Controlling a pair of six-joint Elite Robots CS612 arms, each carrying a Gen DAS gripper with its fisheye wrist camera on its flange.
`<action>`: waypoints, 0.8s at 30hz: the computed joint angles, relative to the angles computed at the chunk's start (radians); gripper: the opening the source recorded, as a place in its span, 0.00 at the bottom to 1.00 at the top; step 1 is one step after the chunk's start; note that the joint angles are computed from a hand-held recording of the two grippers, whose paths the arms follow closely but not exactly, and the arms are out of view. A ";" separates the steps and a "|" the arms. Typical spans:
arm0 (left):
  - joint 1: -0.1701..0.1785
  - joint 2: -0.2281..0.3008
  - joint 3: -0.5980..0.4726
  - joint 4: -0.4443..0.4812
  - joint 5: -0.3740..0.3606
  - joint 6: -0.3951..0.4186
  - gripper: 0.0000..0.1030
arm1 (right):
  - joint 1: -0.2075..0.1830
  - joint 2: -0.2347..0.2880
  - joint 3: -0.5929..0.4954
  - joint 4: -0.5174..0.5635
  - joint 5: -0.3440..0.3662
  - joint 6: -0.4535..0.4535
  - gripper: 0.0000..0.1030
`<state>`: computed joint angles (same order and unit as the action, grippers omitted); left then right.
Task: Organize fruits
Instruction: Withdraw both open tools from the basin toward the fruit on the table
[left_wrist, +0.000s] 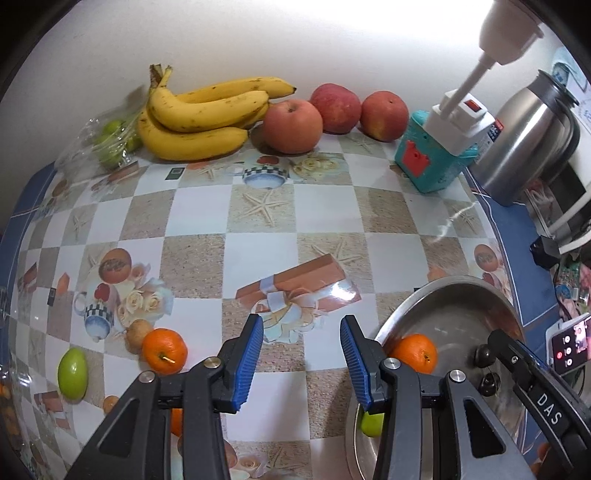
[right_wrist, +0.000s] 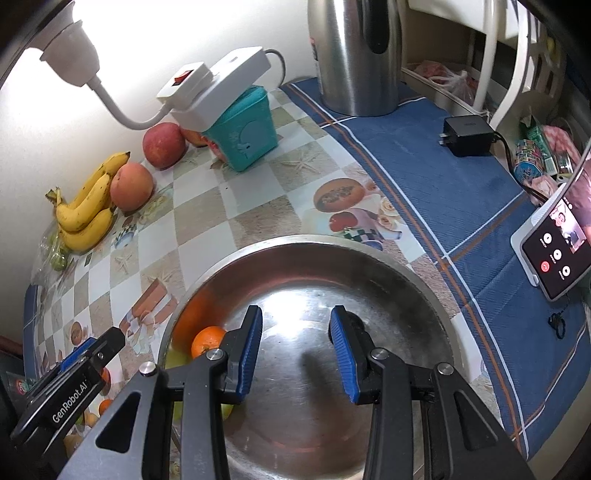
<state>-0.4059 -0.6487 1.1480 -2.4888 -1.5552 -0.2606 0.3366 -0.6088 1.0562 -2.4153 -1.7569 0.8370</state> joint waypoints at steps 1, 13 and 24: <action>0.000 0.000 -0.001 0.002 0.001 -0.003 0.46 | 0.000 0.001 -0.003 0.002 0.001 -0.003 0.38; 0.005 0.007 -0.013 0.040 0.035 -0.062 0.69 | 0.003 0.013 -0.026 0.043 -0.007 -0.012 0.60; 0.008 0.012 -0.017 0.055 0.075 -0.106 0.87 | 0.006 0.019 -0.039 0.066 -0.018 -0.025 0.78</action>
<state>-0.3980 -0.6369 1.1312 -2.4337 -1.4798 -0.3664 0.3426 -0.5896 1.0168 -2.3494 -1.7750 0.8124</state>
